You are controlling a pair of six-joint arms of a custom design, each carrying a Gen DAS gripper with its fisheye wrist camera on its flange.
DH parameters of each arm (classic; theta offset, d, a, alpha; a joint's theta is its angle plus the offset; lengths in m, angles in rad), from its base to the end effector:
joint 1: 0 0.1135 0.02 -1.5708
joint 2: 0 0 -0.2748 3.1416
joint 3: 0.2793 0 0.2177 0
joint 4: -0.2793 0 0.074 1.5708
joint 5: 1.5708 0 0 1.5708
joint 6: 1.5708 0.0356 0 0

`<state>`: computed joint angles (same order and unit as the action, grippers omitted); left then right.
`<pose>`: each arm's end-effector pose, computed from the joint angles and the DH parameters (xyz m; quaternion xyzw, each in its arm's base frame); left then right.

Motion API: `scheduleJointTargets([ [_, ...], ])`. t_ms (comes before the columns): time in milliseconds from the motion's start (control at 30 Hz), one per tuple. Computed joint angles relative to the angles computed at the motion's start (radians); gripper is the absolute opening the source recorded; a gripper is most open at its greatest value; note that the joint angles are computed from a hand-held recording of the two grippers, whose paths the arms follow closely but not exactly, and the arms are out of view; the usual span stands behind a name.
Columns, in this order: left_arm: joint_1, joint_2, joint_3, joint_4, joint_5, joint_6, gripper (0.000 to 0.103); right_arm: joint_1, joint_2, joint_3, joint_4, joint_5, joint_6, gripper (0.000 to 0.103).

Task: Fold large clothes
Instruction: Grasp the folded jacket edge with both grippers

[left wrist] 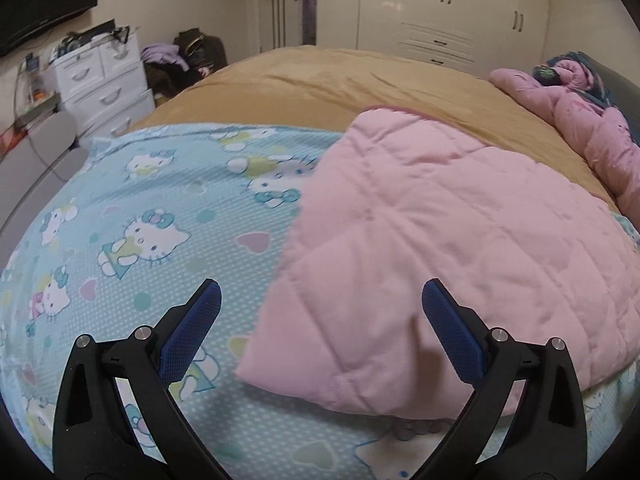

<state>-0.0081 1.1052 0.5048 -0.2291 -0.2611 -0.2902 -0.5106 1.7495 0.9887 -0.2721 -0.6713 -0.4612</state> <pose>0.1765 0.0078 0.2104 -0.1766 0.9084 0.0666 0.3732 0.2848 -0.1341 0.1956 -0.0650 0.9121 0.1636 0.3701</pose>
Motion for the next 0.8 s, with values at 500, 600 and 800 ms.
scheduleJointTargets([
  [500, 0.204, 0.188, -0.011, 0.162, 0.223, 0.109, 0.095, 0.067, 0.247, 0.136, -0.049, 0.088, 0.025, 0.099],
  [600, 0.244, 0.253, 0.012, 0.182, 0.3, 0.128, 0.095, 0.086, 0.283, 0.174, -0.076, 0.094, 0.029, 0.099],
  [800, 0.282, 0.364, 0.045, 0.229, 0.395, 0.174, 0.095, 0.1, 0.403, 0.307, -0.175, 0.038, 0.048, 0.099],
])
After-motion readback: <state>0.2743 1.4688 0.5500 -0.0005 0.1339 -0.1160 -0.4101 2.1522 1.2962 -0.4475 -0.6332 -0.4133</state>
